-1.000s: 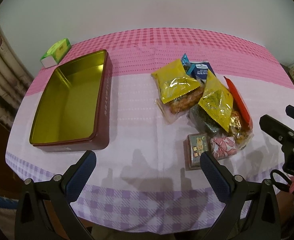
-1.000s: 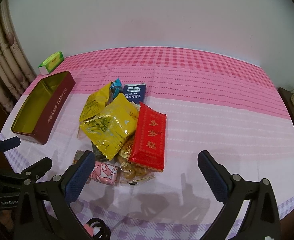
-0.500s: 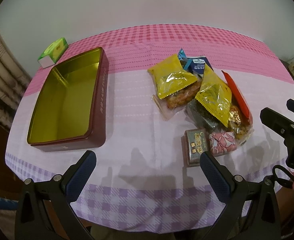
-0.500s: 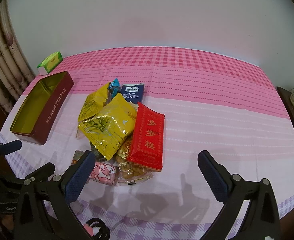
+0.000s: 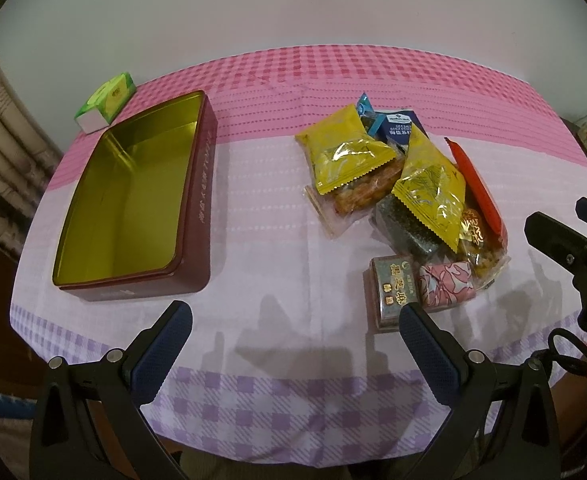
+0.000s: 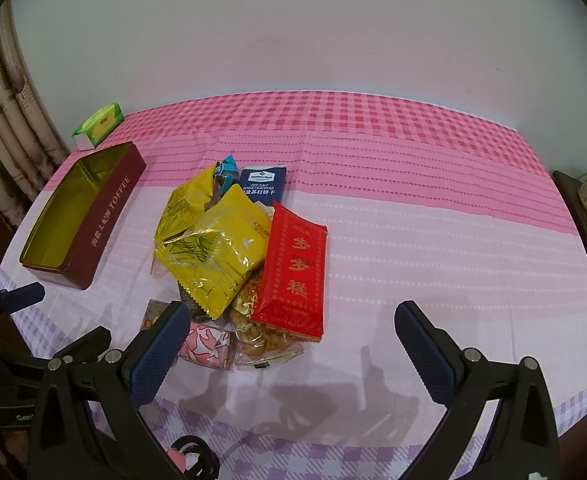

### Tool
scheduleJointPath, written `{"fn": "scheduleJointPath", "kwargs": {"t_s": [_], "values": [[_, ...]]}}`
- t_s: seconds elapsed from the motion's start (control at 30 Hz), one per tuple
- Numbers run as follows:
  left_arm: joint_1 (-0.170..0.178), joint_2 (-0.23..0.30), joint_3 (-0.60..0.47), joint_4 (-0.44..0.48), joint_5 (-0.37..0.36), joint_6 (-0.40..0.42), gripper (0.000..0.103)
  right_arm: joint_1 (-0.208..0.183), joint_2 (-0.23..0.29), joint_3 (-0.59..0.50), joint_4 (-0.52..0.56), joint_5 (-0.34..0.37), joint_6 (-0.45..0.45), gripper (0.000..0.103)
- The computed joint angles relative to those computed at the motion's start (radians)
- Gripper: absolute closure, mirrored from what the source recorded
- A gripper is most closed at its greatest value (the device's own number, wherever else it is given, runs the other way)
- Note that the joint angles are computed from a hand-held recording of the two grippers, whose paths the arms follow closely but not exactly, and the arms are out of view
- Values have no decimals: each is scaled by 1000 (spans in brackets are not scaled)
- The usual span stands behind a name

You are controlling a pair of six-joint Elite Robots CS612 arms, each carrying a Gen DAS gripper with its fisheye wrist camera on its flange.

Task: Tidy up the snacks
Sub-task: 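Move the left tool toward the small dark square cake box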

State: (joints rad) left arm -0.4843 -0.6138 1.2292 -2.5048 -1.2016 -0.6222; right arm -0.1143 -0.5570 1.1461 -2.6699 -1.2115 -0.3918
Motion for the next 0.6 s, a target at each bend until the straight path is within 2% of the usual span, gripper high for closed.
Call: {"fn": "scheduleJointPath", "kwargs": {"t_s": [0.6], "values": [[1, 8, -8, 6, -11, 5, 0, -2, 4, -10, 12, -9, 24, 1]]}}
